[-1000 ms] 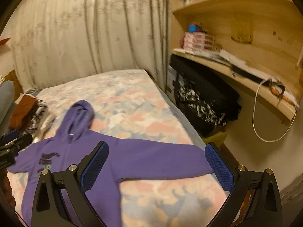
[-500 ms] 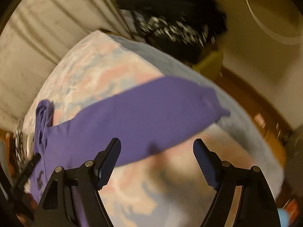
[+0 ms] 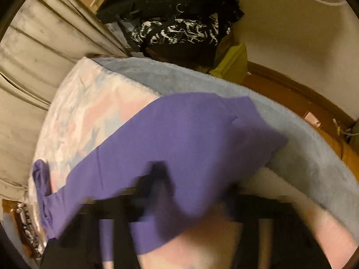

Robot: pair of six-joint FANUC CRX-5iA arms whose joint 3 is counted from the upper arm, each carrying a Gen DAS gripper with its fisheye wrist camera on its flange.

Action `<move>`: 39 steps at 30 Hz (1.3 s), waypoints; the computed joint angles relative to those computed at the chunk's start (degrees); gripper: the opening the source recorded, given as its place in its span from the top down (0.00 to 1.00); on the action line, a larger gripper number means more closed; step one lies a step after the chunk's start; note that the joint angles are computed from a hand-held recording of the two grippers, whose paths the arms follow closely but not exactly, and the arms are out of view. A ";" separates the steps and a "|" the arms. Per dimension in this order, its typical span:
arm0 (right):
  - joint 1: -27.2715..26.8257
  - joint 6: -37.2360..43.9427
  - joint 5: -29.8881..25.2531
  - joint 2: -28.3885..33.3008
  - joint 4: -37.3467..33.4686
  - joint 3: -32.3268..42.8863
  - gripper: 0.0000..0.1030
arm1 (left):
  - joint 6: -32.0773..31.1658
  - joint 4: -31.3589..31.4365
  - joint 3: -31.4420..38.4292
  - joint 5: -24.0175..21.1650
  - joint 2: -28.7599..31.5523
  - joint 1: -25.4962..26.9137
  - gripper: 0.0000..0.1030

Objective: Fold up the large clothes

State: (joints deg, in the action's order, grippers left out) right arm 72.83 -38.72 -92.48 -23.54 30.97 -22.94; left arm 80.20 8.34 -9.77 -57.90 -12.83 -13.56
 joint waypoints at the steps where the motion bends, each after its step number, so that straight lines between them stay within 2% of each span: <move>1: -0.48 1.27 -0.30 1.09 1.48 1.05 0.82 | 0.46 -0.89 0.61 -1.13 -0.38 0.70 0.32; 4: 0.09 8.49 -3.90 7.02 7.45 7.18 0.85 | -1.14 -1.36 -0.19 -1.15 -3.70 4.14 0.33; 6: 0.49 15.26 -4.01 12.16 12.92 12.68 0.86 | -2.69 -2.55 -0.92 -0.23 -6.31 6.45 0.33; 9: 0.28 26.23 0.73 20.18 18.72 21.94 0.86 | -6.75 -0.13 -2.80 -0.05 -10.03 12.65 0.33; 11: 0.17 33.15 5.07 26.01 19.50 28.90 0.86 | -10.06 3.90 -4.39 -1.19 -12.08 18.94 0.33; 14: -0.02 41.30 10.08 34.38 16.88 38.08 0.86 | -16.27 11.08 -6.66 -4.65 -13.44 28.51 0.33; 18: -0.23 49.78 12.33 44.43 8.15 47.99 0.86 | -22.72 15.49 -9.89 -6.93 -14.86 37.72 0.33; 21: -0.19 54.61 10.83 50.68 1.22 53.65 0.86 | -26.43 17.56 -11.90 -9.05 -15.15 42.75 0.33; 23: 0.02 57.12 8.10 54.29 -1.63 57.08 0.83 | -27.36 17.75 -12.77 -9.73 -15.19 44.19 0.33; 25: 0.56 57.97 6.93 55.63 -2.04 58.20 0.78 | -28.61 18.32 -13.70 -10.47 -15.41 45.72 0.33; 27: 1.19 57.71 7.22 55.46 -1.67 57.40 0.67 | -29.22 18.92 -14.60 -11.05 -15.58 46.26 0.33; 29: 1.65 56.89 8.34 54.40 -0.68 55.60 0.39 | -29.15 19.19 -14.91 -11.90 -15.80 46.28 0.33; 30: 2.32 56.59 7.71 54.36 0.18 55.69 0.35 | -29.24 19.46 -15.02 -12.25 -15.85 46.32 0.33; 33: 4.41 57.12 5.17 55.24 2.36 57.99 0.32 | -29.62 20.18 -15.11 -12.85 -15.98 46.33 0.33; 39: 7.86 52.92 4.48 52.26 5.22 56.05 0.32 | -30.19 21.98 -14.90 -15.08 -16.19 46.43 0.33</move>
State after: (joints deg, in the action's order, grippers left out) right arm 80.69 14.20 -87.99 28.72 36.19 33.11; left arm 50.01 30.32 -24.67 -72.98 -29.02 32.86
